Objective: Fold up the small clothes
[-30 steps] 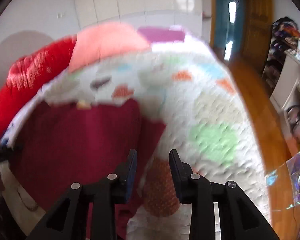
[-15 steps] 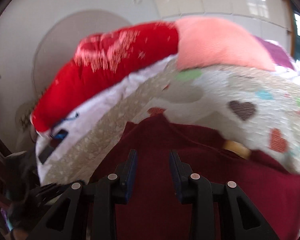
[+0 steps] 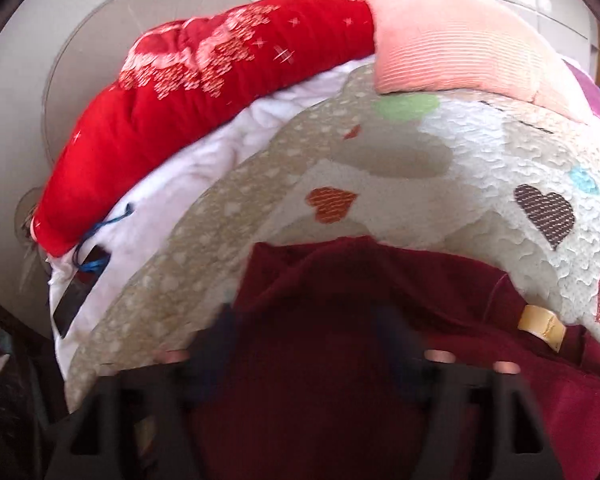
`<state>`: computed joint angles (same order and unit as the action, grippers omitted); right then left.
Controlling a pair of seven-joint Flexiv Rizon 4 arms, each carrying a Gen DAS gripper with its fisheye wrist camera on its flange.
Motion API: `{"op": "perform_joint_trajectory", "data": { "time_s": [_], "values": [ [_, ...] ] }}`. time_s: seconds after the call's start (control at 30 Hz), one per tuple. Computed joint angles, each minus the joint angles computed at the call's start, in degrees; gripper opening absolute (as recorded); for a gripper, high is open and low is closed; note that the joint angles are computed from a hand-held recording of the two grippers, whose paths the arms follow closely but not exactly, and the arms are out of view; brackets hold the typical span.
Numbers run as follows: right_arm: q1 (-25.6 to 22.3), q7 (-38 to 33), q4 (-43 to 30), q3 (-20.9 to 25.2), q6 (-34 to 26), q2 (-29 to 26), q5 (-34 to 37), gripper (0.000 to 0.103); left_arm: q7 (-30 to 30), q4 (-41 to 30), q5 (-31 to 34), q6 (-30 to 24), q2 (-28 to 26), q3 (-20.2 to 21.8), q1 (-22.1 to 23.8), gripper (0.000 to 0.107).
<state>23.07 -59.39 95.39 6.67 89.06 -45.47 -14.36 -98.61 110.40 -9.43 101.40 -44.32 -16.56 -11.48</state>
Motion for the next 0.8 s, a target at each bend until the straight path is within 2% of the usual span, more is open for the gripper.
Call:
{"op": "perform_joint_trajectory", "data": {
  "time_s": [0.07, 0.1, 0.17, 0.23, 0.33, 0.37, 0.43, 0.47, 0.5, 0.53, 0.57, 0.6, 0.67, 0.73, 0.8],
  "values": [
    [-2.6, -1.9, -3.4, 5.0, -5.1, -1.4, -0.2, 0.078, 0.1, -0.2, 0.0, -0.1, -0.1, 0.4, -0.4, 0.069],
    [-2.3, -2.7, -5.2, 5.6, -8.0, -2.1, 0.1, 0.078, 0.1, -0.2, 0.1, -0.1, -0.1, 0.1, -0.2, 0.070],
    [1.5, -1.1, -8.1, 1.7, -14.7, -2.7, -1.8, 0.078, 0.0, 0.0, 0.3, 0.4, -0.5, -0.9, 0.8, 0.070],
    [4.1, -0.4, -10.5, -1.1, -18.5, -3.9, -3.5, 0.082, 0.0, 0.2, 0.7, 0.9, -0.6, -1.3, 1.2, 0.070],
    [8.2, 2.8, -10.9, -6.8, -18.8, -4.9, -7.1, 0.080, -0.3, 0.3, 0.6, 1.3, -0.6, -0.7, 0.5, 0.072],
    [9.1, 4.1, -9.5, -8.6, -16.6, -4.7, -8.3, 0.077, -0.4, 0.3, 0.6, 1.3, -0.5, -0.3, 0.1, 0.073],
    [9.4, 6.9, -6.1, -10.5, -10.8, -3.8, -10.1, 0.052, -0.6, 0.1, 0.6, 1.7, -0.6, 0.1, -0.5, 0.077],
    [7.6, 5.7, -4.0, -8.8, -6.0, -3.1, -8.4, 0.044, -0.9, 0.1, 0.5, 2.3, -0.7, 0.5, -1.0, 0.077],
    [5.5, 4.8, -3.0, -6.4, -3.6, -2.7, -7.3, 0.028, -0.6, 0.2, 1.1, 2.7, -0.9, -0.7, -0.1, 0.077],
    [3.3, 3.6, -1.5, -3.8, -0.3, -2.0, -5.2, 0.022, 0.0, 0.6, 2.8, 2.8, -1.2, -3.8, 2.3, 0.064],
    [2.3, 3.8, 0.6, -3.1, 3.6, -1.1, -4.2, 0.020, 0.7, 1.3, 4.8, 3.1, -1.8, -8.2, 6.0, 0.037],
    [1.4, 3.7, 2.8, -2.4, 7.6, -0.2, -2.7, 0.018, 1.0, 1.9, 6.2, 2.8, -2.2, -11.8, 8.9, 0.032],
    [-2.6, 2.9, 6.0, 2.0, 14.0, 1.1, -0.6, 0.017, 1.0, 3.1, 8.2, 4.8, -1.4, -14.4, 10.2, 0.024],
    [-6.3, 2.7, 10.0, 5.5, 20.9, 2.7, 0.5, 0.016, 1.5, 3.7, 10.5, 5.6, 0.0, -16.3, 10.5, 0.023],
    [-8.0, 3.4, 14.3, 6.3, 26.2, 5.3, 1.3, 0.015, 2.1, 3.6, 12.4, 5.3, 0.8, -18.9, 11.1, 0.023]
  ]
}}
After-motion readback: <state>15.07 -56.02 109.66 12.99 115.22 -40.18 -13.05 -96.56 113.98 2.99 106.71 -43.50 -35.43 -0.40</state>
